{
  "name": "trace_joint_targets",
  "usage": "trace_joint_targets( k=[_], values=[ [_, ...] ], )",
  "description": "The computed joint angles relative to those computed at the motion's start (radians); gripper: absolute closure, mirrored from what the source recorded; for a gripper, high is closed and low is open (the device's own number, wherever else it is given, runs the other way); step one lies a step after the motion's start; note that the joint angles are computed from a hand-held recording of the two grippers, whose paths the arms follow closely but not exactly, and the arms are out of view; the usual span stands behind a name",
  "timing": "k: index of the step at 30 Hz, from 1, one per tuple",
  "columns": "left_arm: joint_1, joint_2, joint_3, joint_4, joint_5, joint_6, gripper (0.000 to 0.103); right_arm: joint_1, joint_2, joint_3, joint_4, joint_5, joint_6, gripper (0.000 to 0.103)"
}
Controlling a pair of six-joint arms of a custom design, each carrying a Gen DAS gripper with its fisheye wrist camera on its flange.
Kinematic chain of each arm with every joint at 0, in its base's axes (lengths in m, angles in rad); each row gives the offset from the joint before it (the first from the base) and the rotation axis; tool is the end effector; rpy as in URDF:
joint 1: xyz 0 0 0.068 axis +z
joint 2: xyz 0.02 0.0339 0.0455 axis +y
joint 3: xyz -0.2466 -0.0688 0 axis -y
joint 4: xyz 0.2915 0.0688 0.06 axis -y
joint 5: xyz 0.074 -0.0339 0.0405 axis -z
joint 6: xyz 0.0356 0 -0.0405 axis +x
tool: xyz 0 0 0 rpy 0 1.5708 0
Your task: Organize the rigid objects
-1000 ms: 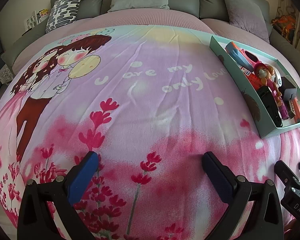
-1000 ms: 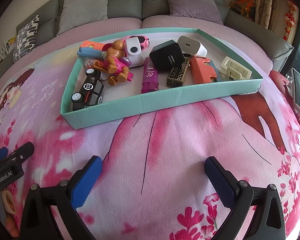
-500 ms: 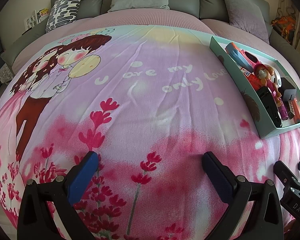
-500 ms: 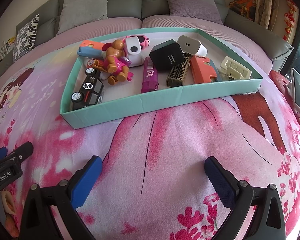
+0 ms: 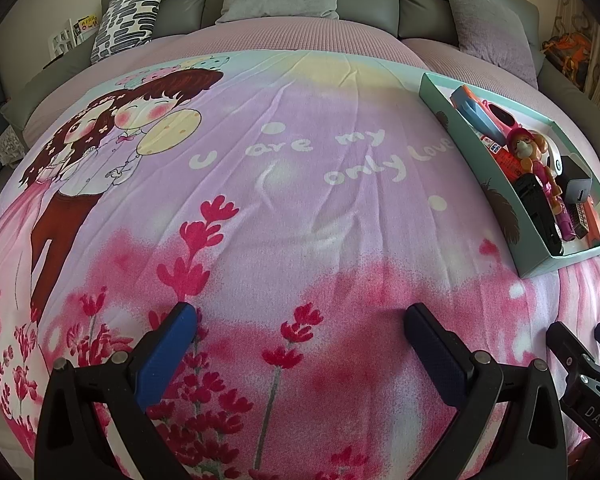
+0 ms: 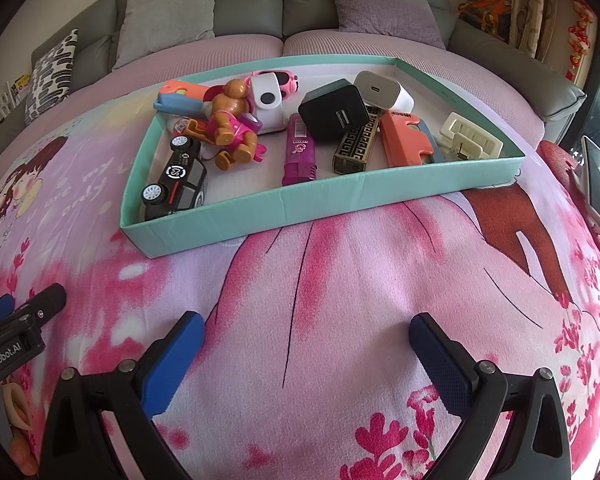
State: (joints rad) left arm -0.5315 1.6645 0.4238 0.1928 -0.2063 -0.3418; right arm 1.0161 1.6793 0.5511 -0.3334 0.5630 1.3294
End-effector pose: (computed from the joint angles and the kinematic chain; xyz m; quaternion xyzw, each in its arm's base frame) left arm 0.2181 -0.1197 0.0084 0.0645 0.9591 -0.0186 0.2750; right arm 0.1410 0.1916 0.0174 0.1646 0.9451 -0.0592 0.2760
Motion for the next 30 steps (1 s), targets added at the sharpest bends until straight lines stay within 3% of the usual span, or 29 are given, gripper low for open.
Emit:
trace_joint_targets(
  k=[30],
  values=[
    [0.012, -0.01, -0.008, 0.007, 0.017, 0.003, 0.0, 0.001, 0.001, 0.001, 0.0, 0.0, 0.001, 0.0]
  ],
)
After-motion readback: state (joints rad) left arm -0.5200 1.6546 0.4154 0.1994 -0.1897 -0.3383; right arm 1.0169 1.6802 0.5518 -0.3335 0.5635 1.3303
